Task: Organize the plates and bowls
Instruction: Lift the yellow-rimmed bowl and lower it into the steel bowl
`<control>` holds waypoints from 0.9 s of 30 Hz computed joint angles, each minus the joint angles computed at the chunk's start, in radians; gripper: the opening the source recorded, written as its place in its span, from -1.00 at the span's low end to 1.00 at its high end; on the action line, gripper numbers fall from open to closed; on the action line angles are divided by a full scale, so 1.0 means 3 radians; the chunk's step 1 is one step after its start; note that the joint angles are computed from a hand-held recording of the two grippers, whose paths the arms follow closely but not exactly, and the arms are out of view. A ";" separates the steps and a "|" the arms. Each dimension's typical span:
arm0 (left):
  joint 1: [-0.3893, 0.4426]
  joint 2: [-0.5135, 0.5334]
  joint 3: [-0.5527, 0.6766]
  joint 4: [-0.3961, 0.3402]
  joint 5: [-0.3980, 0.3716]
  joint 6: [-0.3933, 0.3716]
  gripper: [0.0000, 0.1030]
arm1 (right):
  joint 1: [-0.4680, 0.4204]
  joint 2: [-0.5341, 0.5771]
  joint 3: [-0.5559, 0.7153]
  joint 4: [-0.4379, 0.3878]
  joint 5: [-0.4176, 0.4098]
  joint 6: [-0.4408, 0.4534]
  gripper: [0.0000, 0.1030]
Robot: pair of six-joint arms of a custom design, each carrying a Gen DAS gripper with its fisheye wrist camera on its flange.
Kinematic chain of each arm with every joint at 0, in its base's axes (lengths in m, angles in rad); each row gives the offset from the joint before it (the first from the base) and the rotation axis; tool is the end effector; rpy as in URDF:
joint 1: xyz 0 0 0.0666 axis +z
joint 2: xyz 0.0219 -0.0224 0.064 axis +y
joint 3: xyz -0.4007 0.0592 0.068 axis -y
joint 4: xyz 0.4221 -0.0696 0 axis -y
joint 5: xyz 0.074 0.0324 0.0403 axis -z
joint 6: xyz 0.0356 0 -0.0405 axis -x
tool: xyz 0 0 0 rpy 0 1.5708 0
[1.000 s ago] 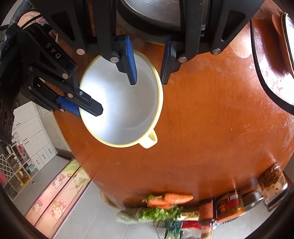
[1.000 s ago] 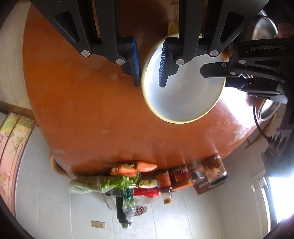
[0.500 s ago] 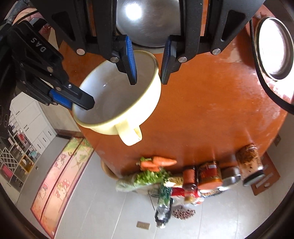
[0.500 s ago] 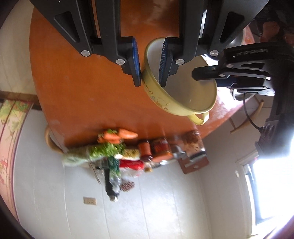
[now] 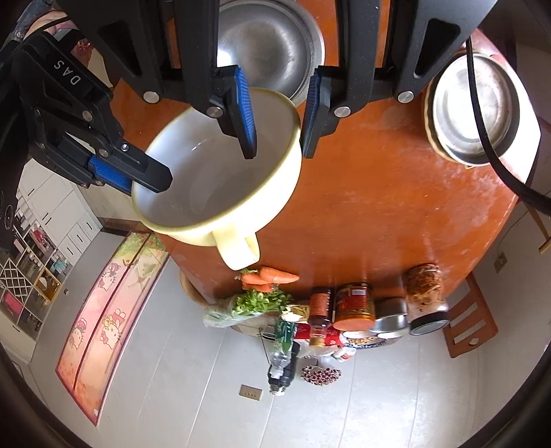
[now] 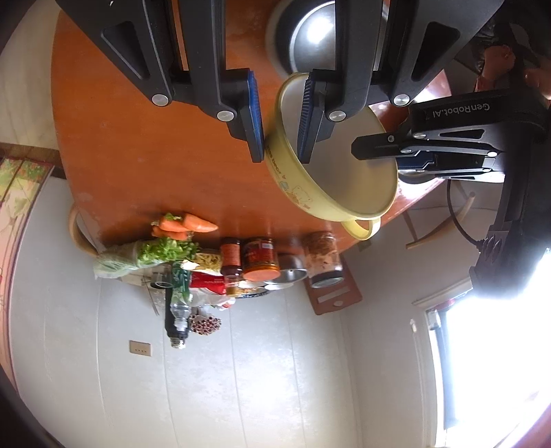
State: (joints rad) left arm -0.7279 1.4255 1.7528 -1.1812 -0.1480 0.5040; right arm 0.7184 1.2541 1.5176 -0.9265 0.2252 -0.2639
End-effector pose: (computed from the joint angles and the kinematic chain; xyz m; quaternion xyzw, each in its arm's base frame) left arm 0.3784 -0.3307 0.5902 0.0786 0.9309 -0.1456 0.3256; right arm 0.3479 0.2931 0.5754 -0.1532 0.8812 0.1164 0.4318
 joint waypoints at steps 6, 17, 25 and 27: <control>-0.0003 -0.0174 -0.0166 0.0025 -0.0058 -0.0026 -0.47 | 0.0144 0.0023 0.0021 -0.0027 0.0100 -0.0035 -0.60; -0.0087 -0.0363 -0.0429 0.0008 -0.0085 0.0006 -0.47 | 0.0342 -0.0057 -0.0141 0.0012 0.0247 -0.0179 -0.59; -0.0166 -0.0419 -0.0551 -0.0025 -0.0109 0.0041 -0.47 | 0.0386 -0.0139 -0.0329 0.0061 0.0245 -0.0268 -0.58; -0.0180 -0.0417 -0.0572 -0.0037 -0.0095 0.0049 -0.47 | 0.0385 -0.0168 -0.0398 0.0080 0.0222 -0.0303 -0.58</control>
State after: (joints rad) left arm -0.7818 1.3002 1.5813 -1.1925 -0.1765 0.5187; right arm 0.8339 1.2036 1.3981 -0.9025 0.2917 -0.3548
